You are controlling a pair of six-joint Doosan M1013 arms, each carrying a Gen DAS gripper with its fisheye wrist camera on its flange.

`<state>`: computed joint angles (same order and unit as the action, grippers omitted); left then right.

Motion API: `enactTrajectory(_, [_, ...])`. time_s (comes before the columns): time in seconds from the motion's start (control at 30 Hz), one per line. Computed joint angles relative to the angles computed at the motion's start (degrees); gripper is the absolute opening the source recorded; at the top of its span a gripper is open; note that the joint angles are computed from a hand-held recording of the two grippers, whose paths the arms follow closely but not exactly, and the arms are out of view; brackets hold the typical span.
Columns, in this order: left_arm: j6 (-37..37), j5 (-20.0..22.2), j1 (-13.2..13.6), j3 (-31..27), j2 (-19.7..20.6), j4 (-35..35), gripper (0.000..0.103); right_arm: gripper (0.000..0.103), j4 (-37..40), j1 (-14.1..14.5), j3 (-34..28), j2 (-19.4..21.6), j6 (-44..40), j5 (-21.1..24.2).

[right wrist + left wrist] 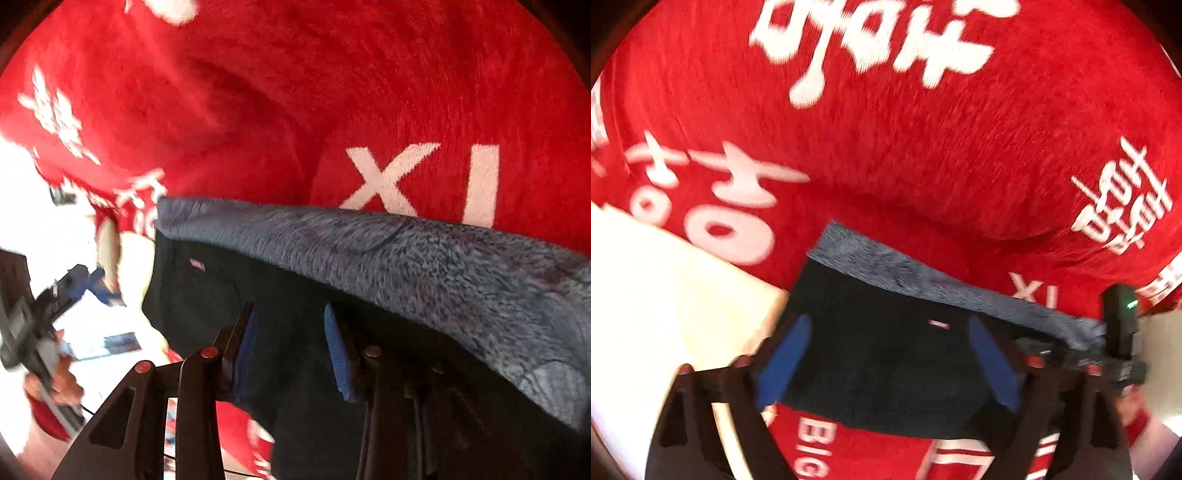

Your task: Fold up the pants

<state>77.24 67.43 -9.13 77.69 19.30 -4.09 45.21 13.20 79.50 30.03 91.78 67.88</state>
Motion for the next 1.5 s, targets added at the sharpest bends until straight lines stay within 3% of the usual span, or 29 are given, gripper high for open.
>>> enactTrajectory(0.13, [0.78,-0.29,-2.26,0.88,1.06,4.1,0.091,0.042,-5.69,0.0,0.66,-2.72,-0.76,-1.53])
enactTrajectory(0.27, [-4.36,0.49,-3.97,2.19,4.07,9.31,0.091,0.046,-11.52,-0.89,1.18,-3.48,2.44,-1.19])
enactTrajectory(0.3, [-5.87,1.93,-4.23,2.51,5.22,10.49,0.091,0.046,-9.32,-1.7,1.49,-3.35,2.26,-0.99])
enactTrajectory(0.4, [-7.7,-1.48,-5.62,4.58,4.25,15.5,0.098,0.048,-5.75,-3.02,2.62,-4.17,2.26,-2.58])
enactTrajectory(0.5, [-6.01,2.12,-6.14,3.6,3.84,13.35,0.097,0.057,-6.66,-3.85,4.47,-7.69,0.99,-5.08])
enactTrajectory(0.63, [-3.18,2.01,-8.84,4.78,0.53,8.57,0.098,0.064,-17.58,-4.16,8.54,-14.92,4.21,-6.4])
enactTrajectory(0.83, [1.83,1.78,-15.61,7.01,-1.79,-1.47,0.098,0.064,-32.0,-3.67,17.69,-26.85,11.74,-2.12])
enactTrajectory(0.97, [7.75,1.93,-19.34,7.61,-1.64,-8.07,0.098,0.064,-38.75,-0.75,23.44,-32.58,18.77,1.09])
enactTrajectory(1.07, [10.91,0.63,-21.44,8.31,-1.37,-9.49,0.098,0.064,-44.66,3.58,26.08,-35.29,25.52,2.06])
enactTrajectory(1.27, [10.21,-2.58,-23.39,9.71,-2.16,-7.16,0.098,0.064,-58.02,13.53,29.69,-35.54,34.55,-0.14])
enactTrajectory(1.43, [11.77,-3.16,-23.63,10.05,-2.22,-6.07,0.098,0.064,-66.94,17.82,32.21,-34.1,40.16,1.25])
enactTrajectory(1.47, [12.01,-3.27,-23.56,10.0,-2.17,-5.9,0.098,0.059,-68.18,18.31,32.64,-33.74,40.67,1.65])
enactTrajectory(1.5, [12.25,-3.33,-23.53,10.02,-2.27,-5.74,0.098,0.048,-68.84,18.51,33.1,-33.86,40.86,1.11])
